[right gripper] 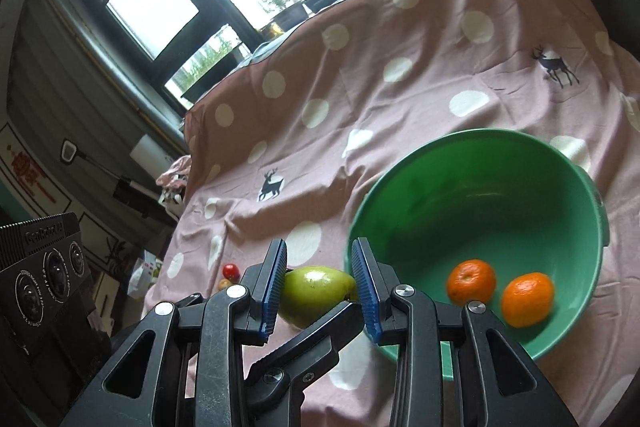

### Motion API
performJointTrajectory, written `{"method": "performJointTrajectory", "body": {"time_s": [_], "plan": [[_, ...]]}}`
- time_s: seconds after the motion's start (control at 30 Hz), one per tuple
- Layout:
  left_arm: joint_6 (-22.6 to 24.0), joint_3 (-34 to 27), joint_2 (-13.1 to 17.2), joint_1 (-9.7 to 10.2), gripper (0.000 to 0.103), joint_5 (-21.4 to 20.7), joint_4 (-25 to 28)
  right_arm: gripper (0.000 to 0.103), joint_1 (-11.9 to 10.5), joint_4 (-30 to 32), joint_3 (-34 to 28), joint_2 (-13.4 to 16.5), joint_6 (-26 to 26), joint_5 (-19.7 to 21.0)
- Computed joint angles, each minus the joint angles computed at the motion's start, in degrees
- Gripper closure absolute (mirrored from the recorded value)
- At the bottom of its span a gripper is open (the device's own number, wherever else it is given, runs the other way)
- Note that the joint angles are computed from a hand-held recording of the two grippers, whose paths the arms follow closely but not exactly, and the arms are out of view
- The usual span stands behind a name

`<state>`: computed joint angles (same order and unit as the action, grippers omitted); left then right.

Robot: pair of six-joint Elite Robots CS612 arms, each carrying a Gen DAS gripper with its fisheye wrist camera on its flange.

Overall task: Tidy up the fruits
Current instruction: 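Carry the lemon over the green bowl and open the right tool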

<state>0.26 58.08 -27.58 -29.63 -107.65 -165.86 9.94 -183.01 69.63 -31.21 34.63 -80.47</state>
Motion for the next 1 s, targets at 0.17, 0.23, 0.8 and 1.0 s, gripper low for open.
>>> {"method": "performJointTrajectory", "body": {"time_s": [0.17, 0.23, 0.8, 1.0], "plan": [[2.0, -2.9, 1.7, -0.53, 0.057, -2.5, 1.6, 0.066, -0.7, -1.2, 2.0, -0.7, 2.3, -1.7], [2.3, -4.0, 2.4, -0.58, 0.057, -3.7, 2.5, 0.066, -1.0, -1.3, 2.5, -0.8, 3.0, -2.2], [1.6, -10.8, 6.5, -0.52, 0.057, -10.1, 10.3, 0.066, -1.7, 4.6, 2.6, -0.8, 6.1, -5.4], [1.2, -11.7, 7.0, -0.51, 0.057, -10.9, 11.7, 0.066, -1.7, 5.9, 2.3, -0.7, 6.7, -5.9]]}}
